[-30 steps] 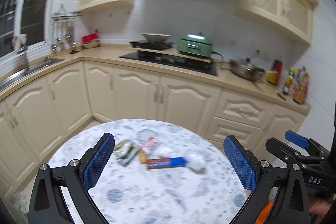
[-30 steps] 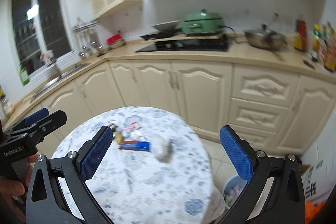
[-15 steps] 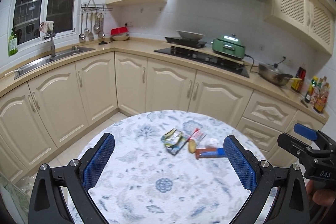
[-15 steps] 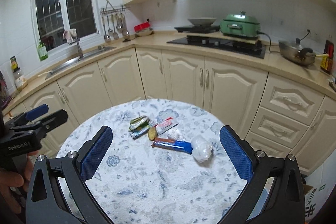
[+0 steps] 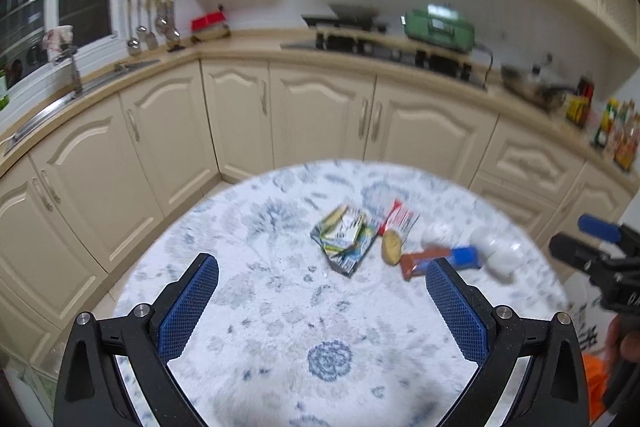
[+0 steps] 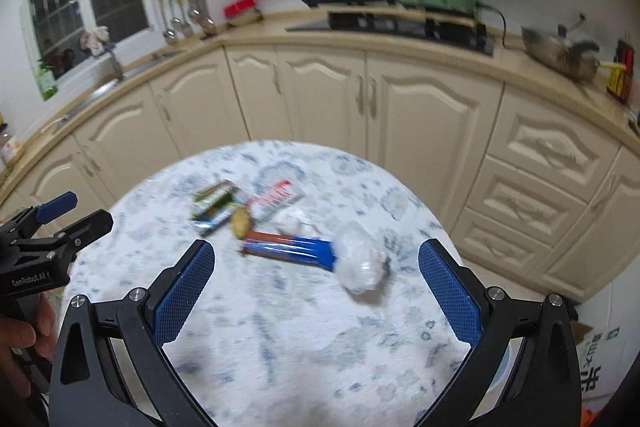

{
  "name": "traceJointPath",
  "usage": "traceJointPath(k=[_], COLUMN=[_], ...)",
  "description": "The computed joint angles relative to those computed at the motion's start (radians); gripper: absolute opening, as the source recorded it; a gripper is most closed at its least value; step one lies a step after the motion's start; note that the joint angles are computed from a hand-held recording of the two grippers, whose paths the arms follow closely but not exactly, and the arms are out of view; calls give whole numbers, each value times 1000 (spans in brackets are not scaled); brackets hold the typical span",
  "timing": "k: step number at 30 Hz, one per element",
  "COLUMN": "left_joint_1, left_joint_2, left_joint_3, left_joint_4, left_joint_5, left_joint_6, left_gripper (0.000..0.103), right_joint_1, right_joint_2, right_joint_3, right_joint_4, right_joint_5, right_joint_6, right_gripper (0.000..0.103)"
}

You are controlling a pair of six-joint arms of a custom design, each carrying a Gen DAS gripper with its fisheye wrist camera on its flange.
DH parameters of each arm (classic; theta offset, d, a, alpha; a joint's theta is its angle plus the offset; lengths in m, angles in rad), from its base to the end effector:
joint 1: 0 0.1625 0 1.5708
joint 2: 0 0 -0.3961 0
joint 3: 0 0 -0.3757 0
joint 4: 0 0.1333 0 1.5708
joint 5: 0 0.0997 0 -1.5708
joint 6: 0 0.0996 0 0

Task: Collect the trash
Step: 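Return both tools to the table, then grasp the white-green milk carton with the left gripper while the right grasps the clear plastic bag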

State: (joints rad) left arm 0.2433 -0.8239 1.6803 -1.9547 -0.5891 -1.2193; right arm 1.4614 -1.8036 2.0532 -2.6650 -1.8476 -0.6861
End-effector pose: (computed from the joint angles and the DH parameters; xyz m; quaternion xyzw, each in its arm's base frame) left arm -0.5097 -0.3492 0.0747 0.1565 0.8502 -0.3777 0.3317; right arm 0.0606 -0.4196 0.4660 0.2027 -0.8822 0.3255 0.2733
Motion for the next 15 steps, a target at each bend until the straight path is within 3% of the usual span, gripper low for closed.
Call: traceJointPath(k=[10,15], left_joint_1=[215,287], left_joint_2=[189,275], left_joint_3=[-183,-296], left_joint_4=[-138,-119], left_joint_5=[-46,-46], left_joint_6=[310,460], left_gripper=[102,102], right_joint_1=[-94,-118], right_joint_2=[183,219], right_joint_3=[-103,-129], right_joint_4=[-8,34], right_joint_5=[-36,-21], right_joint_6=[26,16], right_gripper=[102,93])
